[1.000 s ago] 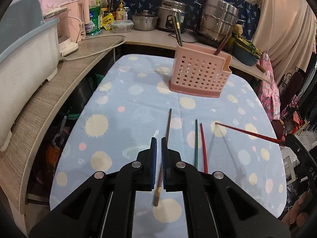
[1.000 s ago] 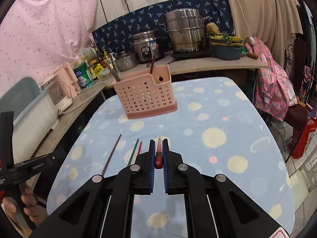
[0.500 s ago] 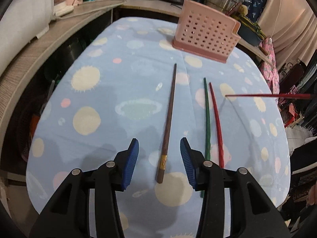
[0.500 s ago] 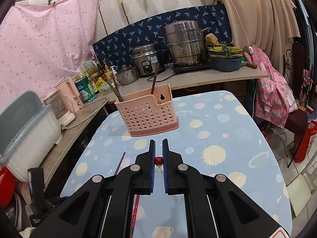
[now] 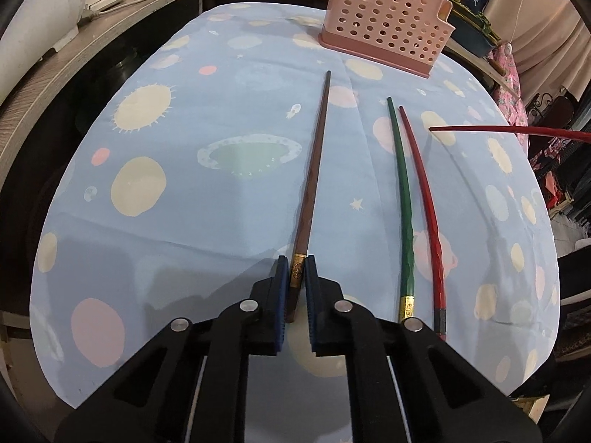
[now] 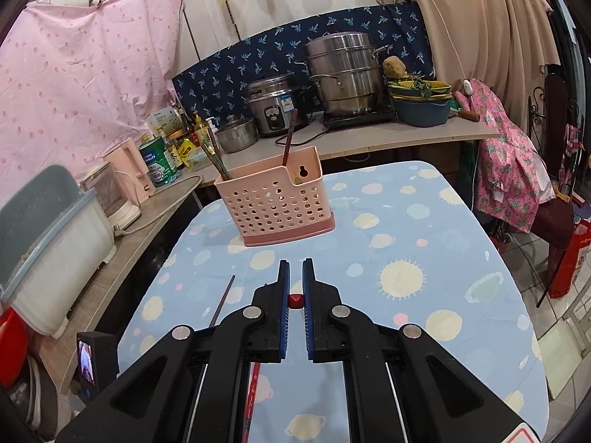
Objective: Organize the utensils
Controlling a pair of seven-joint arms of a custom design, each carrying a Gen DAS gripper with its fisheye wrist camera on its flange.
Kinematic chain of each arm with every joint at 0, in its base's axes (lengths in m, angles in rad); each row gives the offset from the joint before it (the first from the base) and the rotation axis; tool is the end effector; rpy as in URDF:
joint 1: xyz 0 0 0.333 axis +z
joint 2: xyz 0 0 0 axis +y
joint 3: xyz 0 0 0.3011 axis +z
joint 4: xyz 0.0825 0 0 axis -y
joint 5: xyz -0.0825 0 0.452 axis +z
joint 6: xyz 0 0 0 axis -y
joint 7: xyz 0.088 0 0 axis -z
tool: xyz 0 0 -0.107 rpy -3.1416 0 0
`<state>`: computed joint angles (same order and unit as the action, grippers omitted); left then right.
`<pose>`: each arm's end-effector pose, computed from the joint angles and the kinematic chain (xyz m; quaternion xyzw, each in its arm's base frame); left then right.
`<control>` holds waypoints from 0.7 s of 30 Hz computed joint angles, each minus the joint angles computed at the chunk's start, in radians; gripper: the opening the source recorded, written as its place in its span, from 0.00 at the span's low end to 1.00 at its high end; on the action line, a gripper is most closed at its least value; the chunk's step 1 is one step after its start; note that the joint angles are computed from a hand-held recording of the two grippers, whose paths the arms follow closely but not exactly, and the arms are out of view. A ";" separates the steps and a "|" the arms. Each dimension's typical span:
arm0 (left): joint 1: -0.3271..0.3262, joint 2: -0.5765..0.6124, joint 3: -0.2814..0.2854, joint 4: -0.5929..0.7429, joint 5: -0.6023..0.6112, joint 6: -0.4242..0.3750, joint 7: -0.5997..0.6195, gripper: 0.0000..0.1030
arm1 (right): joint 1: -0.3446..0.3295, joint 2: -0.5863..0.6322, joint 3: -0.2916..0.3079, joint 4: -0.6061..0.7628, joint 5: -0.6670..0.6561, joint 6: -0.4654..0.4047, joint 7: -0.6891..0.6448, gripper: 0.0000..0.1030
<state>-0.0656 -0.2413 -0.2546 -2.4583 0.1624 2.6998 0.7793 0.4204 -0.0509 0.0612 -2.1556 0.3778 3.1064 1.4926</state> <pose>0.5173 -0.1762 0.3800 -0.7896 0.5621 -0.2078 0.1317 0.5749 0.2659 0.4903 -0.6761 0.5579 -0.1812 0.4458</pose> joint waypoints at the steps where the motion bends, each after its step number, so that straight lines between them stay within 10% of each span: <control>1: -0.001 -0.001 0.000 0.001 -0.002 -0.002 0.000 0.08 | 0.000 -0.001 0.000 -0.002 0.000 0.000 0.000 0.06; 9: 0.024 -0.090 -0.008 -0.001 0.012 0.002 -0.017 0.07 | 0.002 -0.001 -0.006 0.014 -0.003 0.005 -0.001 0.06; 21: 0.132 -0.077 -0.023 0.200 0.111 0.023 -0.017 0.07 | -0.039 0.082 0.038 0.219 0.410 -0.057 -0.364 0.07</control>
